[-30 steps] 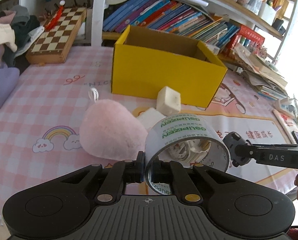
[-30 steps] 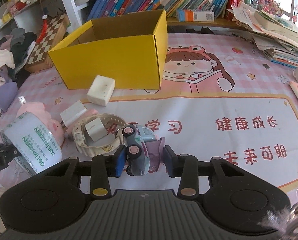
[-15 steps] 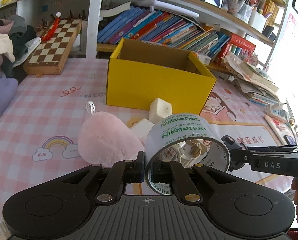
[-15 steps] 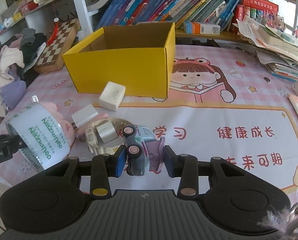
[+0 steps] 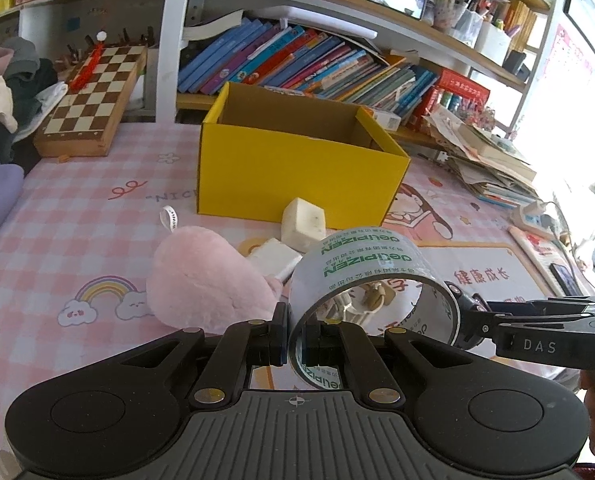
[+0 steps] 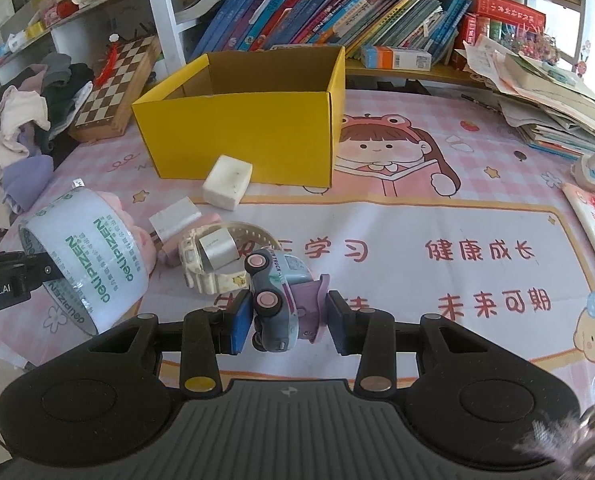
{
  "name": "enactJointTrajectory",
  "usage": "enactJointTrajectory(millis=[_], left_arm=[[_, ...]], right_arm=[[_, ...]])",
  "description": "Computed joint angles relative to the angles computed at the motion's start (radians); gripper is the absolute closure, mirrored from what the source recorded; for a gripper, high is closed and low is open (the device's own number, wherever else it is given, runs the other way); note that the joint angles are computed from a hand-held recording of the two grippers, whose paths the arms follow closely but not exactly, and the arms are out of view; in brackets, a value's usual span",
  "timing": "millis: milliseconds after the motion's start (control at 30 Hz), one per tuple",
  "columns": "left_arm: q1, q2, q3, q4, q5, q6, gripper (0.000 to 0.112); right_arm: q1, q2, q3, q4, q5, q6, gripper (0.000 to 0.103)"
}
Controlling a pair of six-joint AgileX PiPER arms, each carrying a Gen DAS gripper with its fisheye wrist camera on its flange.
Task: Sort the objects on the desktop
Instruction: 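Lift the toy car and tape roll toward the yellow box with both grippers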
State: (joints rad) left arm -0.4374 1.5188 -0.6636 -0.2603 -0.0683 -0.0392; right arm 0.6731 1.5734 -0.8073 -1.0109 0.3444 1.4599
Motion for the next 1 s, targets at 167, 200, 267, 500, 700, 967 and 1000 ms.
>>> enactJointTrajectory(millis=[167,200,267,500,700,967,1000], left_arm=[[0.006,-0.003,0.006,0.321,-0.002,-0.301,0.108],[0.007,-0.003,0.007,0.365,-0.004,-0.343,0.108],[0.01,-0.003,0.007,0.442,-0.007,-0.412,0.108],[0.025,0.009,-0.005,0.544,-0.023,-0.497,0.108],[0.031,0.025,-0.032,0.495,-0.03,-0.437,0.108],[0.036,0.05,-0.082,0.222,-0.012,-0.162,0.108],[0.039,0.055,-0.091,0.187,-0.009,-0.129,0.108]], right_arm=[[0.023,-0.01,0.011,-0.013,0.022,0.038,0.066],[0.025,-0.01,0.011,-0.016,0.026,0.045,0.066],[0.03,-0.01,0.01,-0.023,0.033,0.057,0.066],[0.029,0.009,-0.019,-0.029,0.03,0.041,0.066],[0.015,0.036,-0.067,-0.01,0.018,-0.033,0.066],[-0.032,0.091,-0.155,0.104,-0.029,-0.235,0.066],[-0.037,0.097,-0.164,0.119,-0.034,-0.259,0.066]])
